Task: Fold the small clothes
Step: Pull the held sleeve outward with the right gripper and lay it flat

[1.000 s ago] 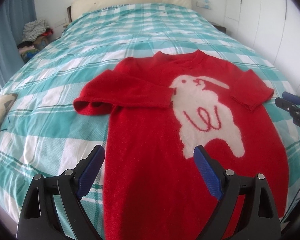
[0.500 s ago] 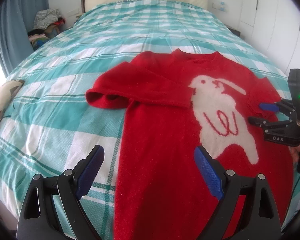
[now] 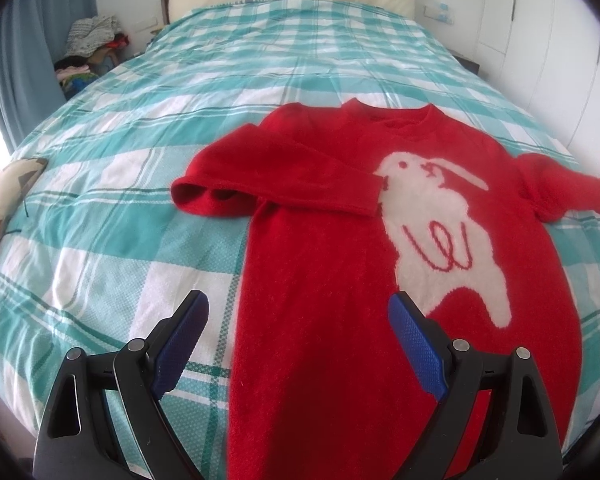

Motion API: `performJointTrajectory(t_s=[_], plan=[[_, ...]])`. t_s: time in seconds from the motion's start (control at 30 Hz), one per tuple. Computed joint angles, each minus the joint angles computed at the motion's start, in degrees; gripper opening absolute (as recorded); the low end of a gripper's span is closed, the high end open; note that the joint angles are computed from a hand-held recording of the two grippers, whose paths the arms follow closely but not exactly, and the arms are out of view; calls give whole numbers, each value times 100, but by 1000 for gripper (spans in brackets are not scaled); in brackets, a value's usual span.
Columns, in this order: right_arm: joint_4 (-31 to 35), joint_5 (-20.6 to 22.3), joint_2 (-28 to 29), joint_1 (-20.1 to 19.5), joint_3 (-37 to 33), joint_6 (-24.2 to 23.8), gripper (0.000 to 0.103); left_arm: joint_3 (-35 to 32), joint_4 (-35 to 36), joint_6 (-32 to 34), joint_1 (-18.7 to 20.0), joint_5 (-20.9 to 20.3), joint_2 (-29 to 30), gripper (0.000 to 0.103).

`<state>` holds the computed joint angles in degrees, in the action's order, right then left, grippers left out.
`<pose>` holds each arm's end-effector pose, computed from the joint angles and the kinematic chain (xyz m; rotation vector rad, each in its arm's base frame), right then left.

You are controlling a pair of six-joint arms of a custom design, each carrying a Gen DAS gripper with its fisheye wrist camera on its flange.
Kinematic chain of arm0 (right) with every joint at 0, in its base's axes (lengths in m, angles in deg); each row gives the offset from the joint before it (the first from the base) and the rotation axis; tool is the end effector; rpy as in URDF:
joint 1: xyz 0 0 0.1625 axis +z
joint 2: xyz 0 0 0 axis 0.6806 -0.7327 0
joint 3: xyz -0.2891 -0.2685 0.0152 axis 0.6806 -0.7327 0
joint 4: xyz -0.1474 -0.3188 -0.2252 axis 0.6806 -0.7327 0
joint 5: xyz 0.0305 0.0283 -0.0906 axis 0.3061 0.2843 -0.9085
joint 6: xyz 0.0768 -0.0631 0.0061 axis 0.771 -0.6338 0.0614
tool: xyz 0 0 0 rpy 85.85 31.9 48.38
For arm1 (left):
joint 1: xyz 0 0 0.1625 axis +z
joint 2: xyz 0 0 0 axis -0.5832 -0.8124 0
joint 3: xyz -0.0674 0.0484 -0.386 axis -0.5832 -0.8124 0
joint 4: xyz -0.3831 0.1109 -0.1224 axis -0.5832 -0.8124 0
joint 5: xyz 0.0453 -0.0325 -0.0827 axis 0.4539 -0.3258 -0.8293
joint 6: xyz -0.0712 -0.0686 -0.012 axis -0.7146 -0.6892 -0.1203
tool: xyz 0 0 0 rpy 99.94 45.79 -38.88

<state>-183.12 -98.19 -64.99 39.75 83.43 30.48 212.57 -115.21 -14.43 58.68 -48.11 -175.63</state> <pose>0.0363 -0.5363 0.2251 0.2306 -2.4423 0.9905 -0.1019 -0.2760 0.1180 -0.0479 2.1114 -0.9011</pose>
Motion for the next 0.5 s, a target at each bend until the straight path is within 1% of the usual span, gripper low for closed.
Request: performJointTrajectory(t_s=[0.1, 0.17, 0.2, 0.3, 0.37, 0.43, 0.5], plan=[[322, 242, -424, -500, 47, 639, 8, 7, -138, 67, 75, -33, 57, 93], [601, 430, -628, -761, 78, 1048, 8, -1, -226, 108, 119, -47, 121, 93], [611, 376, -671, -815, 94, 1143, 8, -1, -241, 111, 121, -49, 136, 93], [324, -72, -713, -812, 143, 1023, 8, -1, -234, 98, 103, -37, 164, 93], [349, -32, -846, -883, 218, 1023, 7, -10, -192, 67, 92, -27, 191, 93], [327, -183, -878, -912, 251, 943, 7, -6, -179, 62, 89, -43, 172, 93], [574, -350, -855, -961, 211, 1017, 7, 19, -219, 89, 85, -79, 128, 93]])
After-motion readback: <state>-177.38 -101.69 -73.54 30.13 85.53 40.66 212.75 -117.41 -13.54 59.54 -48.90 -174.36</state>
